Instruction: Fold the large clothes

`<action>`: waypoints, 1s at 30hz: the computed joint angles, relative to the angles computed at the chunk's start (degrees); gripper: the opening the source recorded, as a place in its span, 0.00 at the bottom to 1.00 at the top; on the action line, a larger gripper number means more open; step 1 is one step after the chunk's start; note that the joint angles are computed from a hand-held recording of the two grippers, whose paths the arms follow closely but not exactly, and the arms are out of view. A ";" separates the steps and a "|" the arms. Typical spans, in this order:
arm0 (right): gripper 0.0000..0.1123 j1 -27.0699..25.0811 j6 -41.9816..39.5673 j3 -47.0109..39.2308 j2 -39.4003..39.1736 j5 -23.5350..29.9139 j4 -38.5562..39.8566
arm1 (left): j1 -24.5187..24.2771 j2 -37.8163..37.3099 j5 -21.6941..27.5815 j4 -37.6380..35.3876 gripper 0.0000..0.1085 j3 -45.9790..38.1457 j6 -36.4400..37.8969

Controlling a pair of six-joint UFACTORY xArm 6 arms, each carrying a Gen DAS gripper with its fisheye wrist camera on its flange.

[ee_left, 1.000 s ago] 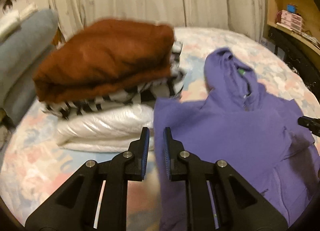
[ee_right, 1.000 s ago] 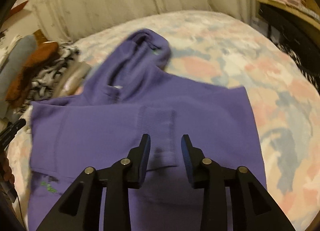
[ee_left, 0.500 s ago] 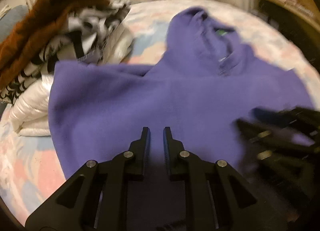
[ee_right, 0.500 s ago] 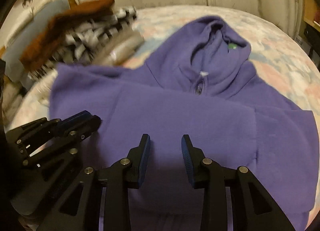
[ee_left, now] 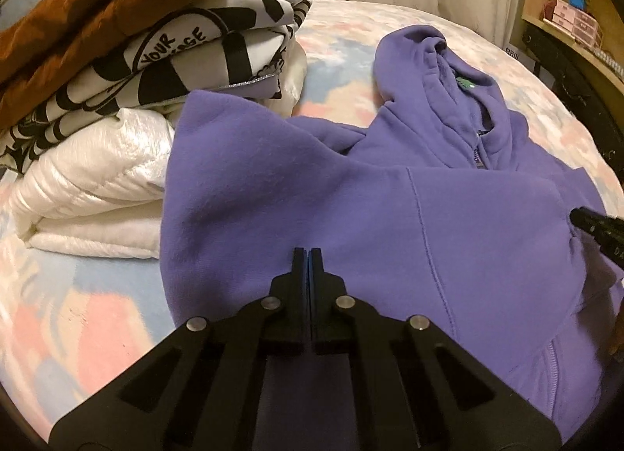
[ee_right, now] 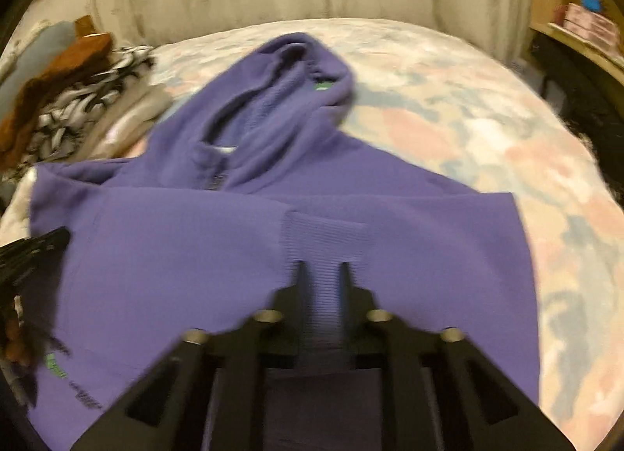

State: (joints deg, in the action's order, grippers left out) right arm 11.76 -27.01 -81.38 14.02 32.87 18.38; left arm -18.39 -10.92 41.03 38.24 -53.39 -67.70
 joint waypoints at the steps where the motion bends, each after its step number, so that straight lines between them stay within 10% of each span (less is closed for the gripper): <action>1: 0.19 -0.45 0.75 -0.70 0.37 1.49 -0.07 | -0.08 -0.06 -0.05 -0.91 0.01 -0.11 0.57; 9: 0.19 -1.40 1.42 -0.54 -1.33 3.91 0.98 | -2.38 -2.40 5.27 -2.75 0.12 -1.48 2.06; 14: 0.19 -2.09 0.29 2.53 -6.52 5.69 2.59 | -5.78 -6.25 10.68 0.90 0.45 -2.23 -0.71; 30: 0.28 -7.70 -5.39 14.94 -32.63 15.73 7.10 | -24.15 -20.03 32.08 5.12 0.46 -4.40 -6.72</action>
State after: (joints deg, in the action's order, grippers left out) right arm 4.06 -32.41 -66.45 -18.61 48.60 25.48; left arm -42.54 -30.95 73.11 43.37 -57.79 -74.42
